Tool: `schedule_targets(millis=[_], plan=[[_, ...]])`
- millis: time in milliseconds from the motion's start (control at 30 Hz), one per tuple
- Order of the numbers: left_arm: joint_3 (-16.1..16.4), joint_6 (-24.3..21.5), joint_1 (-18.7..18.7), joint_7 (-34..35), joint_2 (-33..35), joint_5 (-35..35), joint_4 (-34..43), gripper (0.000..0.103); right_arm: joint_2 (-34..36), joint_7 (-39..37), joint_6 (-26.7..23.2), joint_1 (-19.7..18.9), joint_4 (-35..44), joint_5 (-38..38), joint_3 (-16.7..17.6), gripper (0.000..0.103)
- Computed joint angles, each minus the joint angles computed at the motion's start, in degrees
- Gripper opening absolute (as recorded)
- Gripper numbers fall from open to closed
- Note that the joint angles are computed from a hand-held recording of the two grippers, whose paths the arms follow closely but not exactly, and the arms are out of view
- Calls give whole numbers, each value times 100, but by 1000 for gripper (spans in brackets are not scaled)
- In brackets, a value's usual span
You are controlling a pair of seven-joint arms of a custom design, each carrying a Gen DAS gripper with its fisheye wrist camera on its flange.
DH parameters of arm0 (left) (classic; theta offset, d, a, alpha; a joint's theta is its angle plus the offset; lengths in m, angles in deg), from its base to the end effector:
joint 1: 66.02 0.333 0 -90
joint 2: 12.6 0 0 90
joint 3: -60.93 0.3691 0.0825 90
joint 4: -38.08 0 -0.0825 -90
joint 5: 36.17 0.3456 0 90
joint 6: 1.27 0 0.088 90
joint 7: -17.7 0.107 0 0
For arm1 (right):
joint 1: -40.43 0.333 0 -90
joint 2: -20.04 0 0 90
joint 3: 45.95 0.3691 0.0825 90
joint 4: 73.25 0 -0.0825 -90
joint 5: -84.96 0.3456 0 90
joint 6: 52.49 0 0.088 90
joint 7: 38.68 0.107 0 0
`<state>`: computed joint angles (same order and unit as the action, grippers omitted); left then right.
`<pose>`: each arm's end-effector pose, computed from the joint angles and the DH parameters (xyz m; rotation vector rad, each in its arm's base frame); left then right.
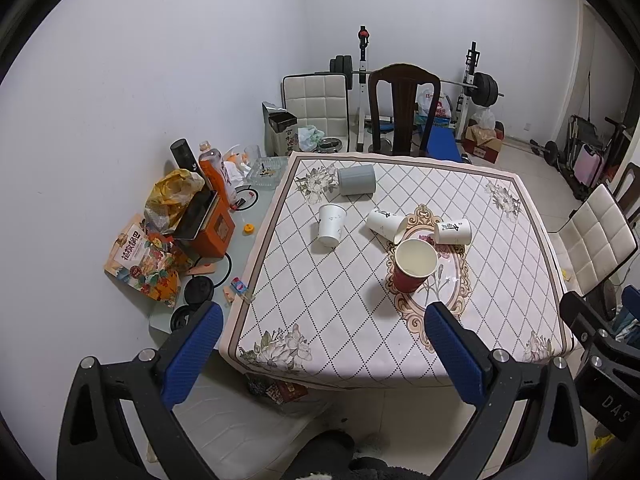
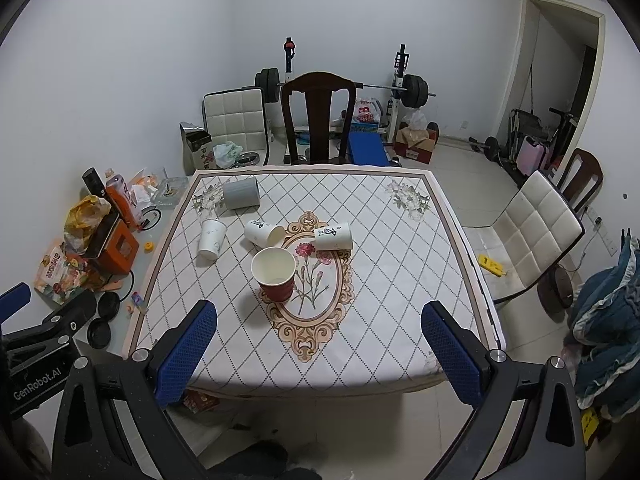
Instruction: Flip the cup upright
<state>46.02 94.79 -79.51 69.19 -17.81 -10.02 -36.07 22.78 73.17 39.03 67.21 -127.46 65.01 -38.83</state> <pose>0.4252 -0.1947 0.8628 -1.9920 1.5736 -0.4712 0.4155 0.2319 0.9224 -1.9278 1.7295 -0.6676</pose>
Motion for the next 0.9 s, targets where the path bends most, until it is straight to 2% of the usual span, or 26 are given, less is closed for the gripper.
schedule_targets(millis=[900], plan=[[17, -9, -4, -41, 5, -5, 8, 103, -52, 75, -19, 51, -87, -27, 35, 103]])
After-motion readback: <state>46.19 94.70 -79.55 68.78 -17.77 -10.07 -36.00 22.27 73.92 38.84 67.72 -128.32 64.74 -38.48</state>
